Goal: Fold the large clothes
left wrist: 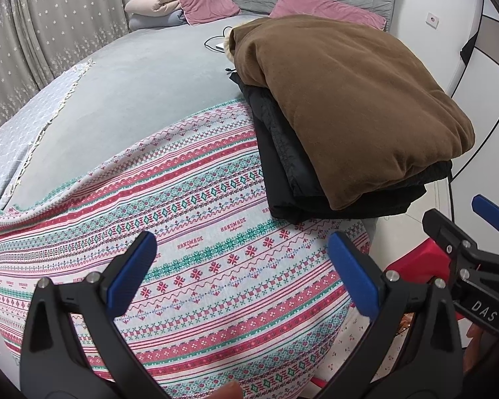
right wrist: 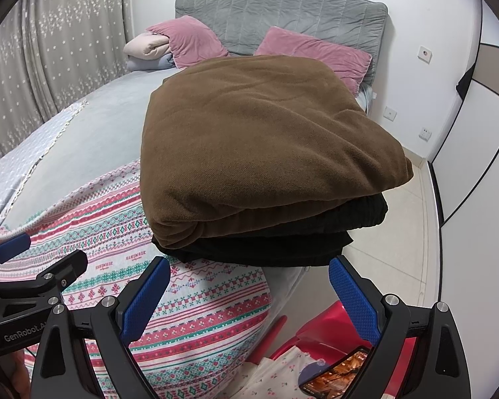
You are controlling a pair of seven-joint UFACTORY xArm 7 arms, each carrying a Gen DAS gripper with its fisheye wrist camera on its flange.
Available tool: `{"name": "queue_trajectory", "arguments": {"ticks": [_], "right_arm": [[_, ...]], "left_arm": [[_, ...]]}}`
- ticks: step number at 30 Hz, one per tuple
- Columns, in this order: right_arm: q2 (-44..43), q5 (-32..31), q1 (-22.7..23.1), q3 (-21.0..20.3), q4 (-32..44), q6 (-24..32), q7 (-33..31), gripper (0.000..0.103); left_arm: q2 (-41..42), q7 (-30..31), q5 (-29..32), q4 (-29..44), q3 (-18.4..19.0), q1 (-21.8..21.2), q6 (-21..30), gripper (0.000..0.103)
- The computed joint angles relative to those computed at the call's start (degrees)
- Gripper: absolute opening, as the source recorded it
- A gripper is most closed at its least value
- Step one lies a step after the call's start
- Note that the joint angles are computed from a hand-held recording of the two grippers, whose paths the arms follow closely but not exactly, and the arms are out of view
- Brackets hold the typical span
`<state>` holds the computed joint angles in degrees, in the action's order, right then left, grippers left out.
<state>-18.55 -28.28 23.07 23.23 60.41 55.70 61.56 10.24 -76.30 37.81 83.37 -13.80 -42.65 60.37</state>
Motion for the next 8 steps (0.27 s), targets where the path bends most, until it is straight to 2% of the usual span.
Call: {"name": "queue_trajectory", "arguments": {"ticks": [8], "right_arm": [[-0.4,0.8,0.2,0.0,-0.1,0.7,0.1,0.097]], "left_arm": [[-1.1,0.1,-2.7,-2.1,-0.2,0.9,-3.2,0.102]]}}
